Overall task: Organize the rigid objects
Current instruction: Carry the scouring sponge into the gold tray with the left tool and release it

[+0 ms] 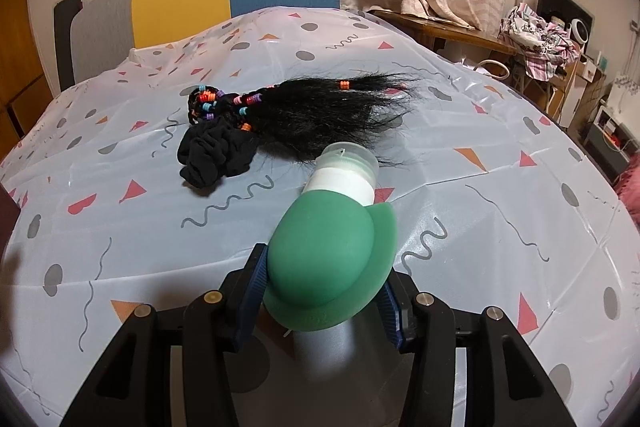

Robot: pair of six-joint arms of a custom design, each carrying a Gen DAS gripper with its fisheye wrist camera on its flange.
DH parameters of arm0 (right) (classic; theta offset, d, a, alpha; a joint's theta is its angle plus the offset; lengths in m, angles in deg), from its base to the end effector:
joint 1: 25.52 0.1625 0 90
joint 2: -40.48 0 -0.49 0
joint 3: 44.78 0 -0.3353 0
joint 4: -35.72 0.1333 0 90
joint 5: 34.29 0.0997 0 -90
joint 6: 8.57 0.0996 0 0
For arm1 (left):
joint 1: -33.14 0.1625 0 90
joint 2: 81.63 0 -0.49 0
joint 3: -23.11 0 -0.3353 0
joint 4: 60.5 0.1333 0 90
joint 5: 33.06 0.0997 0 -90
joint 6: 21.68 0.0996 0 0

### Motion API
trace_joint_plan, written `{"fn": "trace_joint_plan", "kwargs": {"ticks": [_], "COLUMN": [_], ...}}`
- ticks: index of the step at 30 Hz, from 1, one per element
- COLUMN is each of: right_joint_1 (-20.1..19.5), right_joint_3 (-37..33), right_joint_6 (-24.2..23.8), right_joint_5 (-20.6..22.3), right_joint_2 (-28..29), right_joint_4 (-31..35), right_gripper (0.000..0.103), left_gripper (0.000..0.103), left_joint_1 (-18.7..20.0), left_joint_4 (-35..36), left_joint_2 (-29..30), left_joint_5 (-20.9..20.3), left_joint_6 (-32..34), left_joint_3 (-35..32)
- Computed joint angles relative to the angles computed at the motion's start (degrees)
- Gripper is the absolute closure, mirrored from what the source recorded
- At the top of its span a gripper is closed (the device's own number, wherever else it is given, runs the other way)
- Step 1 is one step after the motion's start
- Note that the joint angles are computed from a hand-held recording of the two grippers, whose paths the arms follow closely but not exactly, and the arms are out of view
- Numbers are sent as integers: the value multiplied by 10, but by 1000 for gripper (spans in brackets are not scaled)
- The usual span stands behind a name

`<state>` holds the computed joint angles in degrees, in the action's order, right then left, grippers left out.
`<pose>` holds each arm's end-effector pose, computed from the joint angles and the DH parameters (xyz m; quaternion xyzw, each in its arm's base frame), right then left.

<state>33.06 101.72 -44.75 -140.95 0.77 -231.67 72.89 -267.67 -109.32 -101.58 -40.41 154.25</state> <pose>-0.1208 -0.3987 0.2169 -0.0501 -0.8103 0.4093 0.4163 -0.2564 -0.4341 -0.0023 0.2435 0.9448 -0.2015 0.0860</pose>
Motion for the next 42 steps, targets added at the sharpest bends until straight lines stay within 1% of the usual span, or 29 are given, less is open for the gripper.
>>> {"fn": "trace_joint_plan", "kwargs": {"ticks": [3,5,11,13,16,18,20,23,26,29,32,37,42], "right_joint_1": [2,4,14,15,16,17,20,24,26,27,28,29,29], "right_joint_3": [-2,-3,-8,-9,-9,-10,-12,-16,-18,-18,-18,-11,5], "right_joint_6": [-3,-6,-18,-19,-20,-22,-25,-30,-33,-35,-39,-51,-66], "right_joint_5": [-5,-10,-27,-30,-32,-35,-40,-48,-53,-55,-53,-41,-14], "right_joint_2": [1,3,9,10,10,12,14,18,19,20,22,30,32], "right_joint_4": [-1,-3,-10,-10,-10,-12,-14,-18,-19,-22,-27,-51,-62], "right_gripper": [53,53,54,54,54,54,54,54,54,54,57,62,66], "left_gripper": [27,27,26,26,26,25,22,21,18,18,18,18,18], "left_joint_1": [9,22,67,78,101,110,111,104,106,102,101,88,81], "left_joint_4": [-19,-28,-15,-21,15,53,79,84,53,53,45,-15,-60], "left_joint_2": [-23,-37,-68,-72,-80,-84,-83,-78,-75,-78,-84,-89,-93], "left_joint_5": [30,44,74,79,79,83,99,120,106,117,117,125,115], "left_joint_6": [-3,-11,-27,-31,-31,-27,-26,-25,-4,-1,-6,-12,-4], "left_joint_3": [31,48,76,84,78,70,61,62,68,67,71,100,127]}}
